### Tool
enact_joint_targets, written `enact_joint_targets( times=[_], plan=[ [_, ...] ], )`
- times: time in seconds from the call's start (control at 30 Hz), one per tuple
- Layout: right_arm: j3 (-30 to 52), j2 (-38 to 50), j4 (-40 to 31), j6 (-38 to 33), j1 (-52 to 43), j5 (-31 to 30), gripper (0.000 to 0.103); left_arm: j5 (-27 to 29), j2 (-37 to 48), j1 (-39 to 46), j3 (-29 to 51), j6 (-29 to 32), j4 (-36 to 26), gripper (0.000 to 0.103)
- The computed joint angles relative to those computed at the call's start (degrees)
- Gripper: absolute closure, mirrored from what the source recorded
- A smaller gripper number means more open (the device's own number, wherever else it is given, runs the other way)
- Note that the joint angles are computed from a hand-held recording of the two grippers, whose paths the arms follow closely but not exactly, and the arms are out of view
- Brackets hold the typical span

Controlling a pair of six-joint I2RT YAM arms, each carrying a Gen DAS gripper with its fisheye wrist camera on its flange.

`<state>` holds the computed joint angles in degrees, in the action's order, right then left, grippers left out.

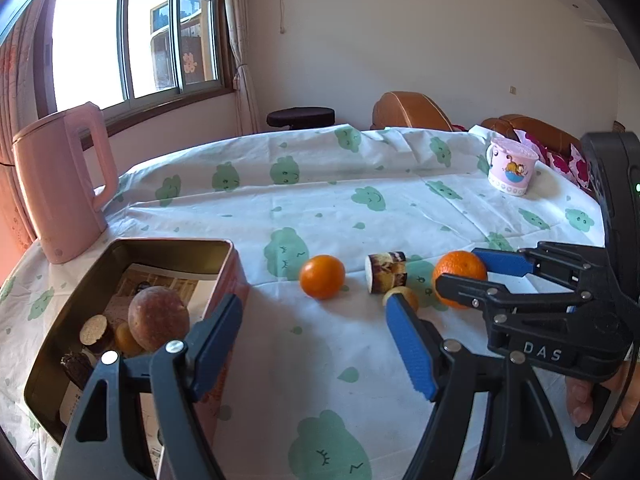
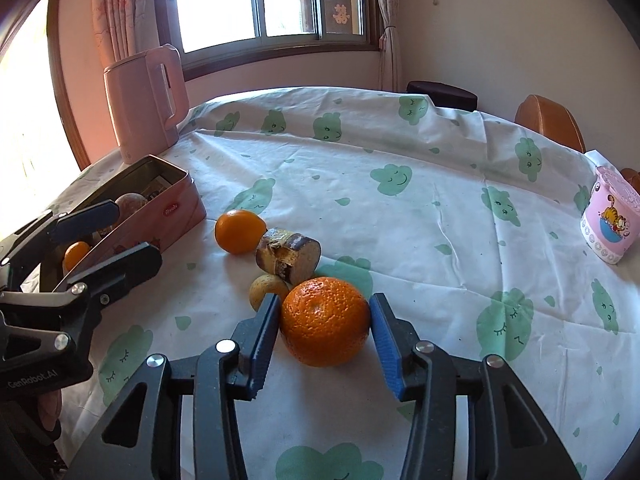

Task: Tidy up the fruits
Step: 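Move both open grippers from the tin to the remaining fruits, then grasp the small yellow fruit with the left gripper while the right grasps the large orange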

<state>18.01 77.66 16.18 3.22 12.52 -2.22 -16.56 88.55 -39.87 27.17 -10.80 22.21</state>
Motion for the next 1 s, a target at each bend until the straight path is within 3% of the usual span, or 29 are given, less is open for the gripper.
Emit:
enact_joint_targets(
  times=[0.17, 0.33, 0.47, 0.53, 0.6, 0.67, 1.0],
  plan=[
    [-1.79, -3.12, 0.31, 0.81, -3.37, 2.71, 0.055, 1.8, 5.45, -2.27, 5.12, -0.74, -2.37, 0.027],
    [-2.02, -3.62, 0.23, 0.57, -7.3, 0.26, 0.055, 5.18, 9.85, -3.29, 10.23, -1.25, -5.66, 0.034],
    [-2.56, -4.41, 0.68, 0.52, -6.78, 0.86, 0.055, 6.68, 13.91, -3.53, 15.35, -1.29, -10.21, 0.056],
    [-2.78, -4.62, 0.89, 0.57, -6.85, 0.7, 0.055, 7.24, 15.24, -3.46, 16.88, -1.31, -11.83, 0.058],
    [-2.84, -4.44, 1.11, 0.63, -7.54, -0.29, 0.055, 8.24, 15.58, -3.12, 17.14, -1.2, -12.25, 0.07],
    [-2.65, -4.08, 1.03, 0.66, -8.21, -1.34, 0.055, 9.08, 15.57, -2.72, 17.02, -1.23, -12.37, 0.073],
    [-2.91, -4.52, 1.08, -0.46, -7.35, -2.11, 0.055, 8.61, 12.69, -2.74, 13.56, -1.3, -7.96, 0.073]
  ],
)
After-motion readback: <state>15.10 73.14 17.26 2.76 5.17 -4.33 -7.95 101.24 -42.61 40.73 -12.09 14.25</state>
